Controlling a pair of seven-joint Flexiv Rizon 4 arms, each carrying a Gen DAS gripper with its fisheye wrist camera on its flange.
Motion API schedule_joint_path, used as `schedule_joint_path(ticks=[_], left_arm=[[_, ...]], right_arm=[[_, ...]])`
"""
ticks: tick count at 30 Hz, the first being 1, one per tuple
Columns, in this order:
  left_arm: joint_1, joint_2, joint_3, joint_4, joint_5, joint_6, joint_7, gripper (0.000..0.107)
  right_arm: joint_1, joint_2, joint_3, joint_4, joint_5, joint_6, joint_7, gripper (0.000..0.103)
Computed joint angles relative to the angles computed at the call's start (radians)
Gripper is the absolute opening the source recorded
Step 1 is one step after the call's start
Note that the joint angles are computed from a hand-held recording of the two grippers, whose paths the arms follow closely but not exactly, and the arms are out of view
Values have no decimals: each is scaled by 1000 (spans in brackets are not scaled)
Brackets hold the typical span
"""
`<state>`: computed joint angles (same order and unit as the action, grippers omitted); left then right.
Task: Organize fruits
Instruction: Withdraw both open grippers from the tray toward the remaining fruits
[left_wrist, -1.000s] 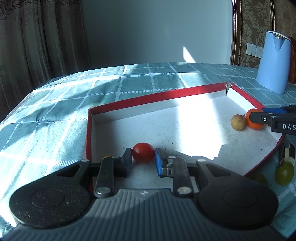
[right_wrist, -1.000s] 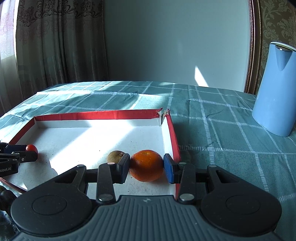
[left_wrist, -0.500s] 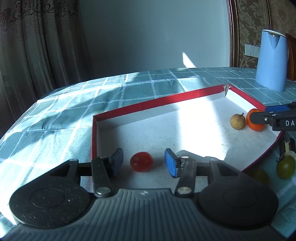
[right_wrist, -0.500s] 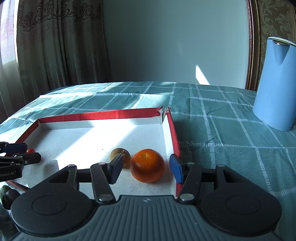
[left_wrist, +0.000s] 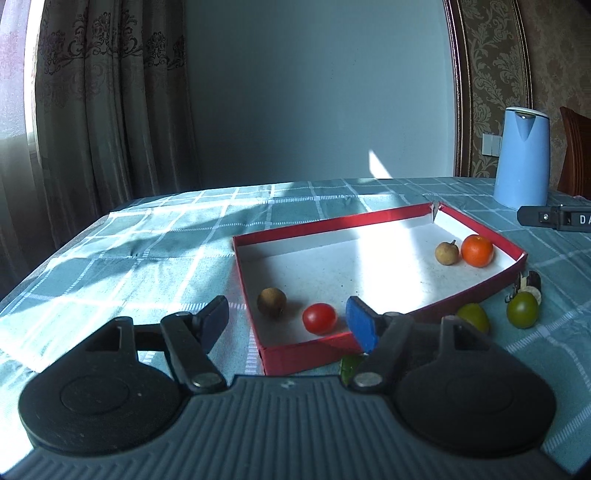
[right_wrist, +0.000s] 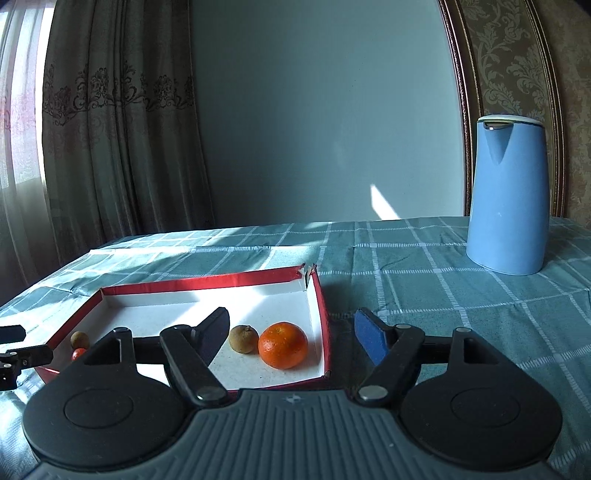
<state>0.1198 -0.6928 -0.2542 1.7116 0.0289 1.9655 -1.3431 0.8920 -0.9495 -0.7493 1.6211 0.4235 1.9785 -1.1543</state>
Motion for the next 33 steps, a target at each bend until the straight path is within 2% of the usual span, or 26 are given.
schedule_joint_path(ticks=[2,4,6,8,12,19,22,25,30,33], left_arm=[[36,14,-36,35,31,19,-14,71],[50,26,-48,61,55,30,-22,73],[48,33,-41,76,70,38,-23,75],[34,39,-21,88,70,43,-23,75],[29,44,-11,102,75,49,-28,78],[12,34,8,98,78,41,-5,79],[50,27,-42,88,98,-4,7,79],[33,23,-28,83,91,-2,32,79],[-75,22,75,59,6,-27,75,78],[-84,19,79,55,2,-33,110,78]], right_arm=[[53,-26,-64,32,45,-2,3,75],[77,-31,-83,61,67,13,15,75],[46,7,-20,92,52,70,1,75],[49,15,-11,98,77,68,-22,75],[1,65,81,112,58,78,-74,75],[5,66,89,102,82,56,-117,75],[10,63,84,103,83,55,-124,75],[7,65,89,102,79,49,-126,75],[2,70,98,104,78,54,-129,75],[-2,75,104,105,76,54,-129,75]])
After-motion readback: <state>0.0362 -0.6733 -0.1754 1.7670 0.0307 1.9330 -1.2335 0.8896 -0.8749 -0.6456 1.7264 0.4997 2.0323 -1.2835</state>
